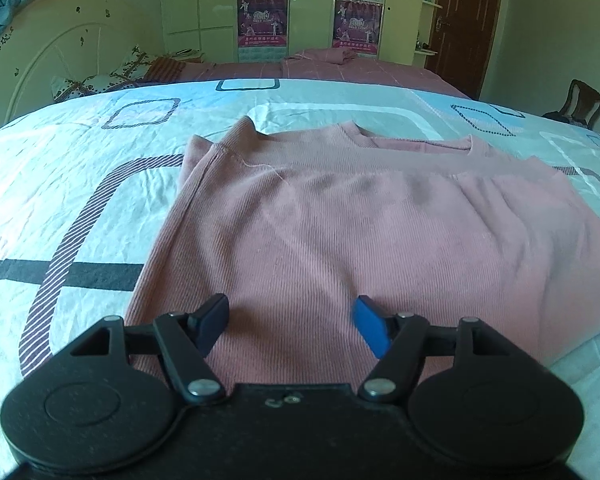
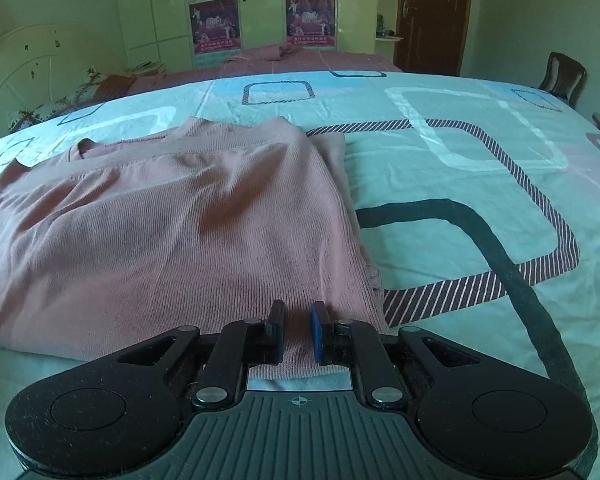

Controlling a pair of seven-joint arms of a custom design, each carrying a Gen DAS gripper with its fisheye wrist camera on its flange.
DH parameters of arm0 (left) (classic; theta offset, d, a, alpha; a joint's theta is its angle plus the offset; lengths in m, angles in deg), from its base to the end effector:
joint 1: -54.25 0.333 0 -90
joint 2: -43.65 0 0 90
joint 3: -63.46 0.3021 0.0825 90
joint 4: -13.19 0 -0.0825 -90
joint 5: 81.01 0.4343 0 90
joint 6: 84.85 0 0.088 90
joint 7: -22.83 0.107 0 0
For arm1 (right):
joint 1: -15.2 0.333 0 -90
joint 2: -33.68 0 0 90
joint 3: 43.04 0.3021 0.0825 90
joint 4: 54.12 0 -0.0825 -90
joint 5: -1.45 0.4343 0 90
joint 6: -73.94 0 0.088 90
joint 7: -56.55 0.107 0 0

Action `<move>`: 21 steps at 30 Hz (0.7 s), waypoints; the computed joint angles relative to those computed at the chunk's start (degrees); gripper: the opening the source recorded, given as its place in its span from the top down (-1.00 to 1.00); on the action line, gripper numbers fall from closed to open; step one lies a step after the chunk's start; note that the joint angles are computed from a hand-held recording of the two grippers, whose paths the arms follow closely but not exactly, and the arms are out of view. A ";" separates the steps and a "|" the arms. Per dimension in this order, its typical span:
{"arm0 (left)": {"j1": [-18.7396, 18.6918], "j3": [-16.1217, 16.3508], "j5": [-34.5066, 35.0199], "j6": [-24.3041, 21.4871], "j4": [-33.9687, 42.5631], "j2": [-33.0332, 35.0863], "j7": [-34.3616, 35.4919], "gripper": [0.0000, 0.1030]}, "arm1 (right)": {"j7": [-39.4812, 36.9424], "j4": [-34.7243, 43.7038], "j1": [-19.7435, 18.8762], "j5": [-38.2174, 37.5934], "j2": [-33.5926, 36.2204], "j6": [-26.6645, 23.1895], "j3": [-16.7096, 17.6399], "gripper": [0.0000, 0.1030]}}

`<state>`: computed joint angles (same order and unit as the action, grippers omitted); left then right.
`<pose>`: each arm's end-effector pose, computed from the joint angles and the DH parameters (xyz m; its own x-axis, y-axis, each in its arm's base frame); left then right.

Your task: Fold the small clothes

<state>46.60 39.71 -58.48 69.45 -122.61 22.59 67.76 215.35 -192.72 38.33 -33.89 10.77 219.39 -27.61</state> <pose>0.4475 -0.2993 0.4901 -0.0932 -0.9955 0.0177 -0.7253 0.0557 -0.6862 0.3971 0.3301 0.4701 -0.0685 -0.9958 -0.0609 -0.7396 0.0917 -0.6668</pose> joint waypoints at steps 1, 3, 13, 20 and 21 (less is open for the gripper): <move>-0.97 0.85 -1.70 0.21 -0.84 -1.22 0.40 -0.36 | 0.96 -0.34 0.07 -0.02 -0.91 0.10 0.32 0.41; -2.23 1.76 -4.64 1.43 -2.82 -3.69 1.04 -0.38 | 3.65 -0.93 -0.35 -1.74 -2.70 0.28 1.87 -0.25; 0.36 -2.61 -7.28 2.64 -3.65 -4.32 0.98 -0.39 | 5.51 3.66 1.65 -6.19 -1.11 1.54 5.47 -0.24; 0.00 -2.24 -6.36 -0.65 -3.61 -4.24 -2.13 -0.38 | 2.02 13.09 3.16 -8.24 11.14 8.03 3.17 -0.06; -0.29 -2.08 -6.71 -1.48 -3.31 -4.33 -2.74 -0.38 | 1.02 14.42 3.53 -8.14 12.84 8.89 2.46 -0.06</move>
